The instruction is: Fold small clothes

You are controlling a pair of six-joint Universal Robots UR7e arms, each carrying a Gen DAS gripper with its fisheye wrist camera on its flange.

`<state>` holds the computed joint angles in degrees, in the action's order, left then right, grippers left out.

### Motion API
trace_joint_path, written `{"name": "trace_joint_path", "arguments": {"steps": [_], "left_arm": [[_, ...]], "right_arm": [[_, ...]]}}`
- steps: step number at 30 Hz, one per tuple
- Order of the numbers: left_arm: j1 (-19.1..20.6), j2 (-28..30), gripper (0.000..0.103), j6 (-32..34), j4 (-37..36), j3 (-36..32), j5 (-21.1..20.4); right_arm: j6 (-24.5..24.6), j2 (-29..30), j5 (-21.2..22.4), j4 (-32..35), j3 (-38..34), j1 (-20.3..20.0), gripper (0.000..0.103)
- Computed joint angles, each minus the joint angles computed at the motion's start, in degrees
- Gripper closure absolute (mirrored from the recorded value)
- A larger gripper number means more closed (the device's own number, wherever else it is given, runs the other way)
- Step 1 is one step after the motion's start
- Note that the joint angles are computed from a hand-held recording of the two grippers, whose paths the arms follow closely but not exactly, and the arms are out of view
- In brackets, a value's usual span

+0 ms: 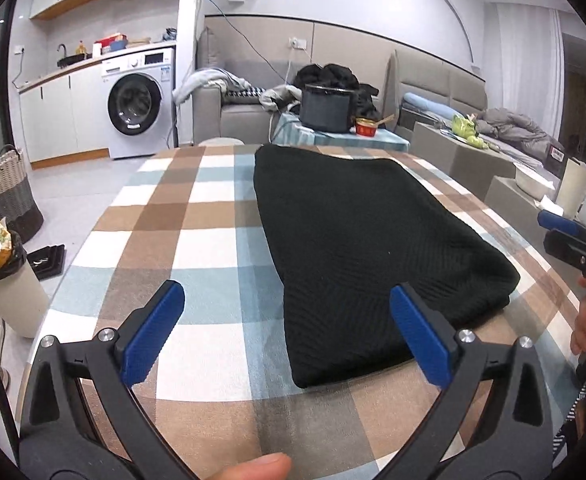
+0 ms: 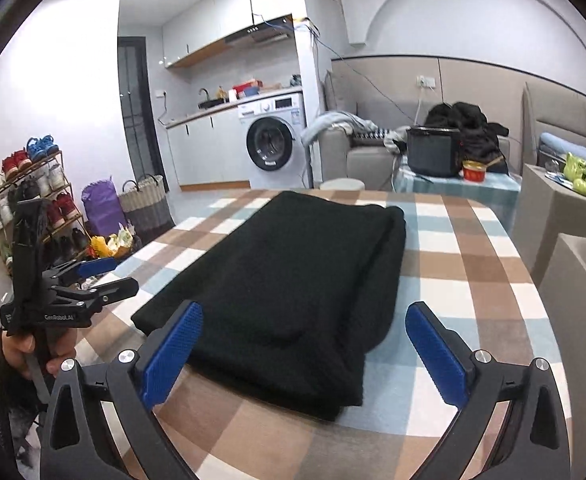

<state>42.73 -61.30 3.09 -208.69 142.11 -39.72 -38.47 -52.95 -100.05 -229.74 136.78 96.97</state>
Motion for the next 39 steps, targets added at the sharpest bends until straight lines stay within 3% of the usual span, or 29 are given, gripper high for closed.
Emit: {"name": "trace_joint_path", "arguments": {"steps": [13, 22, 39], "left_arm": [[-1.3, 1.4, 0.001, 3.9, -7.9, 1.5, 0.5], [-2.6, 2.2, 0.001, 4.8, -8.3, 1.6, 1.9], [-1.4, 1.5, 0.001, 3.8, -7.5, 1.5, 1.0]], "right_arm": [[-2.0, 2.7, 3.1, -4.9, 0.8, -1.4, 0.0], [-3.5, 3.1, 3.4, -5.7, 1.0, -1.2, 0.0], [-3.8, 3.1, 4.0, -5.6, 1.2, -1.5, 0.0]]}}
